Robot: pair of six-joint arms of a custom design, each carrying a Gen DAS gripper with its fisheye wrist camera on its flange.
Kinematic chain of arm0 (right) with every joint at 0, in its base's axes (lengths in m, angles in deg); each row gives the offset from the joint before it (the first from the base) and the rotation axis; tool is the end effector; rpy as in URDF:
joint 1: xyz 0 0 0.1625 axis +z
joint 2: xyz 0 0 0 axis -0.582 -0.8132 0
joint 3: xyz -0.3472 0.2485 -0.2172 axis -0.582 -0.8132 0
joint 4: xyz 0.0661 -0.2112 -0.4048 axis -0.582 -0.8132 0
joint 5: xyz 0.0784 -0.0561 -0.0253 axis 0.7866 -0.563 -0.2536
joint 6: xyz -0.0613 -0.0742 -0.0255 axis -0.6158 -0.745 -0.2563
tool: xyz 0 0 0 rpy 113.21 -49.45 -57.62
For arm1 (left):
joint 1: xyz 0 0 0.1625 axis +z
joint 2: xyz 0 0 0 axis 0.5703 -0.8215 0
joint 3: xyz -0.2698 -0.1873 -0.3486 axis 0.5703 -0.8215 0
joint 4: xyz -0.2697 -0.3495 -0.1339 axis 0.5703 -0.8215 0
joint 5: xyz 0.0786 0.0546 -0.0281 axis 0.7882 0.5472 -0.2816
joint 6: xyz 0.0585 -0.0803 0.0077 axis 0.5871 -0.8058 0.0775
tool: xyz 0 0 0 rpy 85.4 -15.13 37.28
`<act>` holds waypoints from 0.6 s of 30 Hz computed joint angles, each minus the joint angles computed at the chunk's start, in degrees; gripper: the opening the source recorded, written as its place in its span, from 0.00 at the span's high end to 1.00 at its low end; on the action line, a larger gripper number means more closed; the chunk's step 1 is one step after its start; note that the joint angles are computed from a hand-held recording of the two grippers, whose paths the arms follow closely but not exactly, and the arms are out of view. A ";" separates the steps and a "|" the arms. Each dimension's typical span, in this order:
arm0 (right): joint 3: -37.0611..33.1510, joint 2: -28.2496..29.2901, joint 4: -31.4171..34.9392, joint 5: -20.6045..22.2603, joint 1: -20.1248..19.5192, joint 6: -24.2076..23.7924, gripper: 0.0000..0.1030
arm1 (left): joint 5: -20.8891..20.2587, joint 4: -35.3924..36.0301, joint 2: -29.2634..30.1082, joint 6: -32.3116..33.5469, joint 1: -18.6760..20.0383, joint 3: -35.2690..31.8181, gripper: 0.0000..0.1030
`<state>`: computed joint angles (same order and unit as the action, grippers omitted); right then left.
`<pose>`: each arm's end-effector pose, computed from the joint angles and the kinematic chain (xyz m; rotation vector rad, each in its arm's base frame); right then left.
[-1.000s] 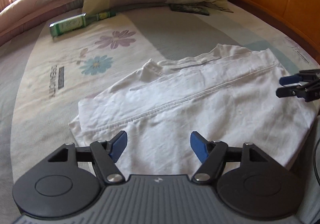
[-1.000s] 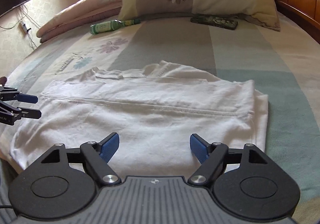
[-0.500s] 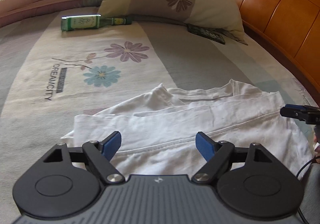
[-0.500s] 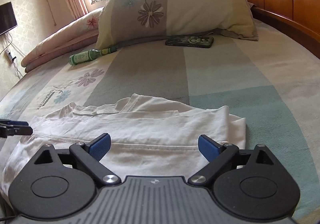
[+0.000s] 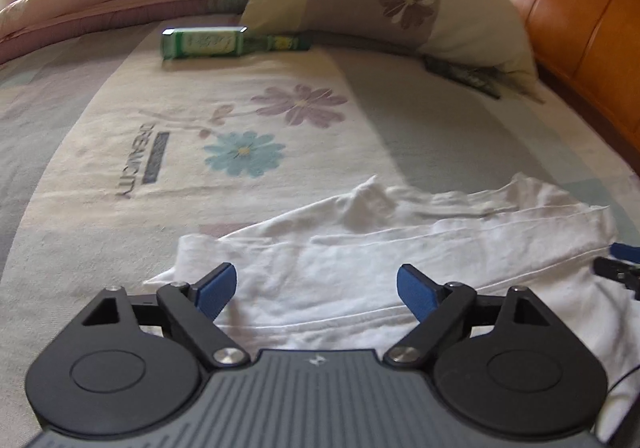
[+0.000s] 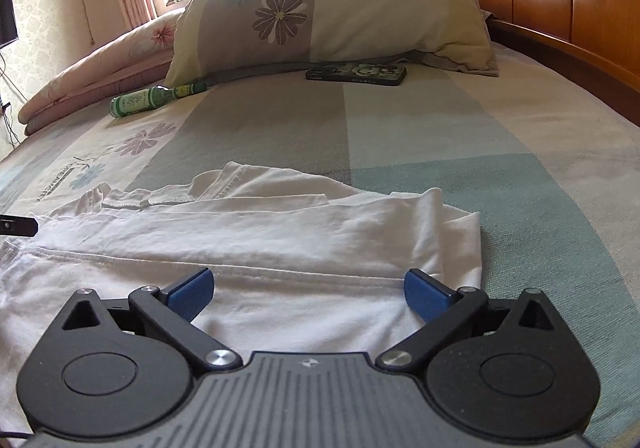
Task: Fold clothes
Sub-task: 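Move both open tools back over the folded shirt, checking it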
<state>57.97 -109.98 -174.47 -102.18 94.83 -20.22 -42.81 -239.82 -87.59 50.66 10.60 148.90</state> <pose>-0.0872 -0.4178 0.2890 0.2864 -2.2817 1.1242 -0.2520 -0.5409 -0.0028 0.6676 2.4026 -0.7198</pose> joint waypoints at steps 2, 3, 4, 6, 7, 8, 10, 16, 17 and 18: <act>-0.05 -0.54 0.92 -1.58 0.71 0.39 0.00 | 0.85 -0.64 0.12 -0.90 0.45 -0.23 0.16; 0.15 -1.43 1.94 -2.45 1.11 1.63 0.00 | 0.54 -0.24 -0.58 -1.69 0.03 0.08 0.16; 0.76 -2.76 3.09 -2.18 1.10 3.20 0.00 | 0.23 0.18 -1.29 -2.48 -0.40 0.38 0.16; 1.92 -5.51 5.51 -1.60 1.05 6.33 0.00 | -0.76 0.30 -2.61 -3.10 -1.57 1.49 0.15; 2.57 -6.95 6.88 -0.89 0.87 7.62 0.00 | -1.40 0.16 -3.22 -3.14 -2.31 2.25 0.14; 3.46 -8.49 8.56 0.96 0.28 8.12 0.00 | -1.97 0.45 -3.76 -4.01 -3.26 3.14 0.13; 5.24 -11.47 12.47 4.10 -0.63 8.67 0.00 | -3.21 0.28 -4.37 -6.43 -4.81 5.21 0.12; 8.10 -11.48 13.74 -0.29 1.75 7.25 0.00 | -4.54 3.38 -4.44 -16.09 -6.96 9.82 0.11; 8.53 -12.24 14.29 -0.11 1.88 6.87 0.00 | -3.80 3.07 -4.68 -16.44 -7.57 10.53 0.11; 8.95 -13.03 14.88 0.07 2.02 6.49 0.00 | -4.32 2.80 -5.78 -16.96 -7.86 11.17 0.11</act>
